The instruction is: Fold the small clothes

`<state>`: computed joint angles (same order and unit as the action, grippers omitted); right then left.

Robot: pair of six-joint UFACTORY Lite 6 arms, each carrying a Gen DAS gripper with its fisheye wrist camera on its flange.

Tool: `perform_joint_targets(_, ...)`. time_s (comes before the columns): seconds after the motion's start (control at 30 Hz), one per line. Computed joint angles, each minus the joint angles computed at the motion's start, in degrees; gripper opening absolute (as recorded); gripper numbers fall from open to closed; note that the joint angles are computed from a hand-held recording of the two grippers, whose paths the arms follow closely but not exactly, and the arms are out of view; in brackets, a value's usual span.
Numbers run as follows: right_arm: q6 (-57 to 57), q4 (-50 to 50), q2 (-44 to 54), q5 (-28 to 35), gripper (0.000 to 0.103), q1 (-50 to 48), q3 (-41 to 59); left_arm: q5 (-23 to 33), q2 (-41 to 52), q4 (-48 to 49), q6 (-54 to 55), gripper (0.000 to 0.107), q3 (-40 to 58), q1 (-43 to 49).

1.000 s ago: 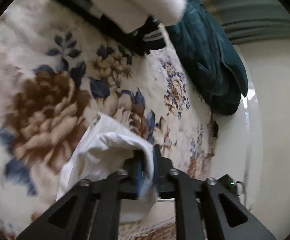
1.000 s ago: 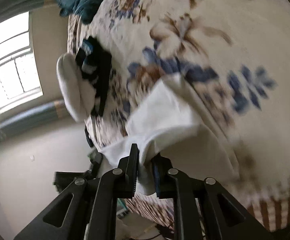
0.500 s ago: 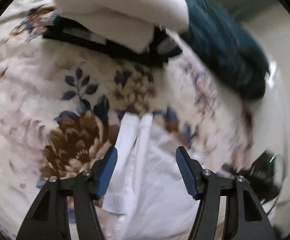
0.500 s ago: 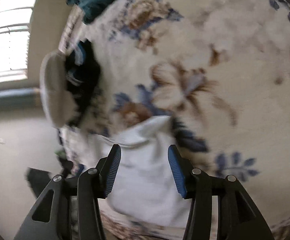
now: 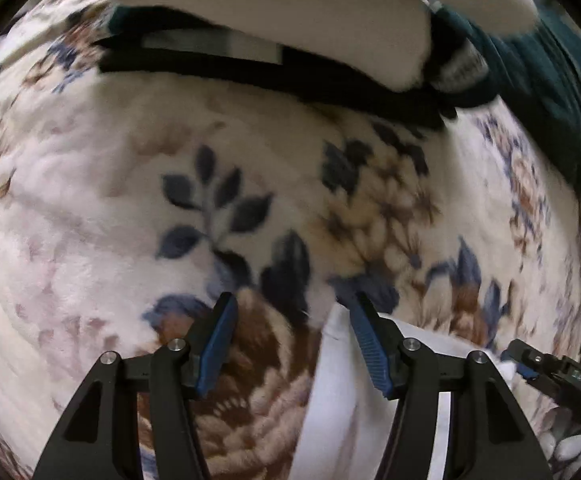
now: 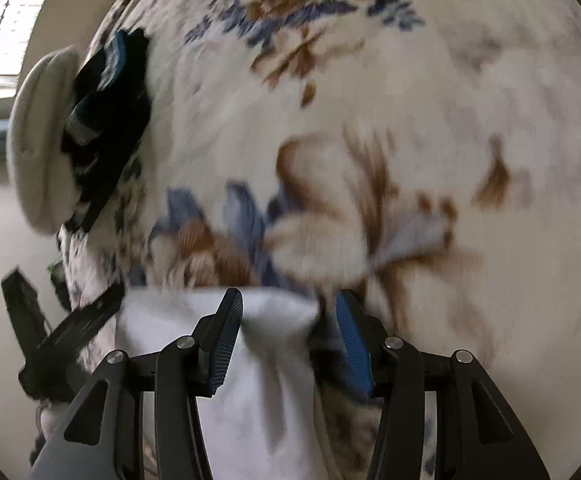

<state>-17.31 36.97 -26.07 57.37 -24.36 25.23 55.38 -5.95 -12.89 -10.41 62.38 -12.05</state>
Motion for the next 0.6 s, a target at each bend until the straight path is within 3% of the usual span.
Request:
perform_joint_targets(0.07, -1.7, 0.7, 0.64, 2.93, 0.052, -3.59, 1.78, 1.89, -2.25, -2.8, 1.73, 0.056, -0.44, 2.96)
perform_joint_targets(0.17, -9.33, 1.3, 0.13, 13.02, 0.052, -10.7, 3.17, 5.98, -6.78, -5.87, 3.89, 0.056, -1.04, 4.39)
perform_joint_targets(0.27, -10.75, -3.83, -3.61, 17.77, 0.052, -6.92, 2.99, 7.96, -9.86, -6.19, 3.12, 0.056, -1.22, 1.6)
perform_joint_targets(0.37, -6.01, -5.35, -3.7, 11.9, 0.052, 2.93, 0.32, 6.47, -7.96, -2.82, 0.08, 0.056, -0.39, -4.74)
perform_joint_targets(0.5, -1.58, 0.46, 6.41, -1.24, 0.051, 6.27, 0.54, 4.24, -3.22, -0.71, -1.14, 0.056, 0.48, -7.25)
perform_joint_targets(0.6, 2.71, 0.55, 9.23, -5.34, 0.051, 8.54, 4.09, 2.77, -1.0, 1.37, -2.18, 0.056, 0.2, -7.7)
